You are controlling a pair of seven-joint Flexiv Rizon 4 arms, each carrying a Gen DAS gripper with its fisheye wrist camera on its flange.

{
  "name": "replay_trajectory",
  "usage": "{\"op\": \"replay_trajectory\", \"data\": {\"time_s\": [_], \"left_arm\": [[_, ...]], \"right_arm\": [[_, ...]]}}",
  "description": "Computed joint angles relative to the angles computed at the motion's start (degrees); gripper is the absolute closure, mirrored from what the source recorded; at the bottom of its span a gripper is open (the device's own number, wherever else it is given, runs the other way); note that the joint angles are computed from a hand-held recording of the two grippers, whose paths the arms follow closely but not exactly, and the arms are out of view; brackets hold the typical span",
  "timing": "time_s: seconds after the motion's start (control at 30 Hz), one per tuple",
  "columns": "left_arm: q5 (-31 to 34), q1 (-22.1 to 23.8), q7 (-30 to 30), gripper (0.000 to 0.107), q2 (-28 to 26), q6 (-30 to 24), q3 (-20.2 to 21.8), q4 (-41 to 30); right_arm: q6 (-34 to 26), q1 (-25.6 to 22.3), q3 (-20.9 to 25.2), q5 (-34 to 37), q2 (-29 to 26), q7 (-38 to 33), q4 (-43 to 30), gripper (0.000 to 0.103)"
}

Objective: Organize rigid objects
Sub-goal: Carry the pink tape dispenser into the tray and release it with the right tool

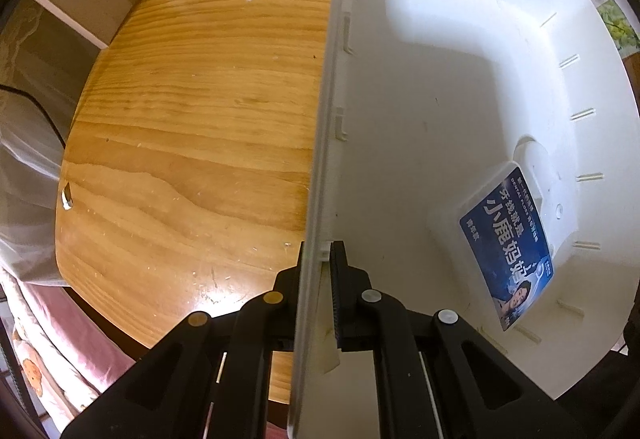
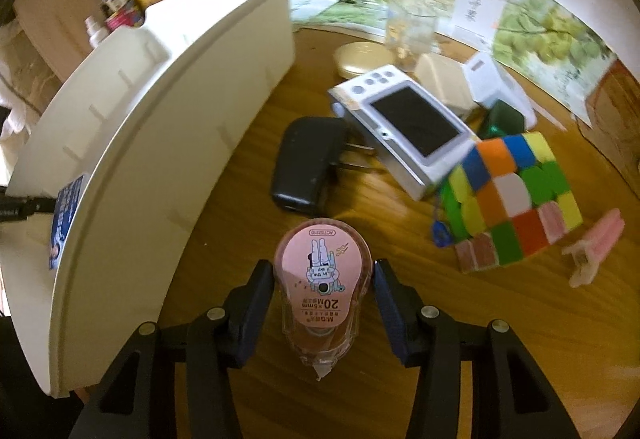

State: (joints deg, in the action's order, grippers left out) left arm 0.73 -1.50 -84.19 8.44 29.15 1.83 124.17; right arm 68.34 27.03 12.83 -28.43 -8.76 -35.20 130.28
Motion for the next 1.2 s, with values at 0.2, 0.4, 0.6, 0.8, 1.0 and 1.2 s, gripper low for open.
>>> {"op": "replay_trajectory", "data": {"time_s": [0.2,0.4,0.6,0.8,1.0,1.2], "left_arm": [[0.45,0.02,1.61,0.099,-1.29,-2.37,-0.26,-1.6],[1.04,-0.33,2.21,0.1,-2.71,-4.34,-0.59,-3.33],[1.88,-1.01,1.95,0.1,-3.4,-4.69,-0.97,-4.23],[1.64,-1.38,2.83,0.1,-3.4,-4.57,-0.72,-4.21],[2.96,-1.59,2.96,0.1,-2.66,-4.83,-1.07,-4.12],[2.31,-1.65,2.99,0.1,-2.27,-4.16,-0.88,-3.49]], "right_arm": [[-0.29,-0.38,0.08,-0.93,2.59,3.35,1.55,0.052],[-0.21,-0.57,0.62,-2.04,4.09,6.57,1.62,0.052],[-1.79,-0.34,0.93,-2.64,4.23,8.44,-0.68,0.052],[-2.2,0.06,1.14,-4.39,4.84,10.17,-2.68,0.052],[-2.89,0.76,1.34,-7.14,4.69,10.59,-5.51,0.052],[-2.49,2.29,1.94,-7.47,3.02,9.18,-8.44,0.052]]}}
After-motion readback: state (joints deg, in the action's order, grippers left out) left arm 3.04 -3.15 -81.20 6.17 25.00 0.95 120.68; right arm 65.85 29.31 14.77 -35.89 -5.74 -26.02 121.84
